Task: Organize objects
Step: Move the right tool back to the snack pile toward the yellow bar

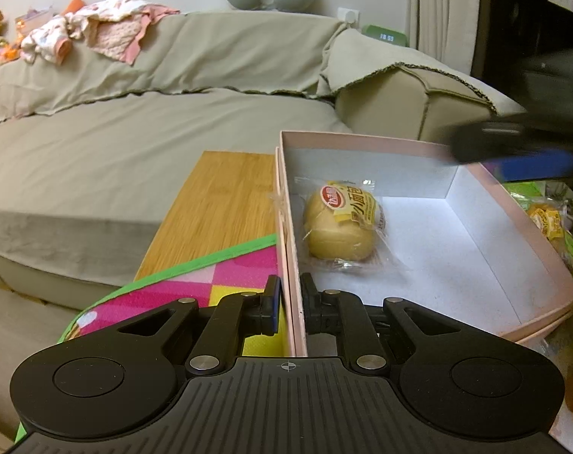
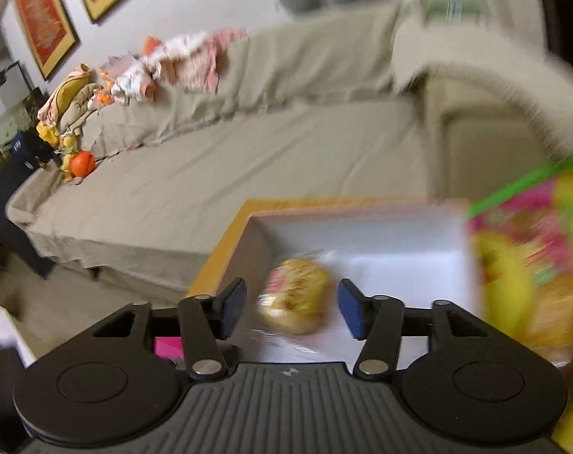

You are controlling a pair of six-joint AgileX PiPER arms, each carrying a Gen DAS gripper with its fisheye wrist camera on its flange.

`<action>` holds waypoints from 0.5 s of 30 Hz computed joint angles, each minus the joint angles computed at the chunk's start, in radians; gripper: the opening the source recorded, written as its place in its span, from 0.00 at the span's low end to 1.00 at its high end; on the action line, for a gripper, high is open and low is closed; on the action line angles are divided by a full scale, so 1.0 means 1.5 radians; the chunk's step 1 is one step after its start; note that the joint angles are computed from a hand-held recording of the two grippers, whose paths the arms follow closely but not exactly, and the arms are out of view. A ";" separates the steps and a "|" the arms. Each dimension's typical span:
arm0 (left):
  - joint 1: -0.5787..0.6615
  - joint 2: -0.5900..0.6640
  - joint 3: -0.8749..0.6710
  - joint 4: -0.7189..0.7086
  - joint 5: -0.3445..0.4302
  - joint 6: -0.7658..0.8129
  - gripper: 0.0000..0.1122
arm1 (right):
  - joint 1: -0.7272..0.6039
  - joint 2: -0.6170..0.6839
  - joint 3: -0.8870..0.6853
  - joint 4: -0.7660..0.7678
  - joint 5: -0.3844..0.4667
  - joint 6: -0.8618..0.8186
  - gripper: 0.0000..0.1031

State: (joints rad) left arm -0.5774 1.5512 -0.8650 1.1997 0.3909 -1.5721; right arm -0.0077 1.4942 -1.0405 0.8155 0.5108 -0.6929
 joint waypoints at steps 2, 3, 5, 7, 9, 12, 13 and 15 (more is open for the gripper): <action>0.001 -0.001 0.002 0.003 -0.001 -0.002 0.12 | -0.031 -0.089 0.079 0.009 -0.042 -0.062 0.72; 0.002 0.000 0.000 -0.003 -0.001 0.003 0.12 | -0.046 -0.133 0.119 0.000 -0.065 -0.078 0.74; 0.003 0.001 0.000 -0.002 -0.002 0.003 0.12 | -0.095 -0.208 0.188 -0.040 -0.089 -0.095 0.79; 0.003 0.001 -0.001 -0.004 -0.001 0.005 0.12 | -0.143 -0.257 0.239 -0.116 -0.096 -0.068 0.79; 0.003 0.004 -0.005 -0.012 0.002 0.012 0.11 | -0.196 -0.280 0.274 -0.179 -0.079 -0.042 0.79; 0.000 0.006 -0.008 -0.023 0.011 0.022 0.11 | -0.269 -0.283 0.314 -0.210 -0.050 -0.036 0.79; -0.002 0.005 -0.010 -0.034 0.015 0.032 0.11 | -0.292 -0.282 0.330 -0.204 -0.044 -0.044 0.79; -0.003 0.005 -0.011 -0.049 0.015 0.047 0.11 | -0.325 -0.280 0.360 -0.186 -0.027 -0.059 0.79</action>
State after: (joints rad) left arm -0.5813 1.5582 -0.8813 1.1267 0.4141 -1.5010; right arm -0.4950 1.0744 -0.5010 0.5369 0.4706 -0.7808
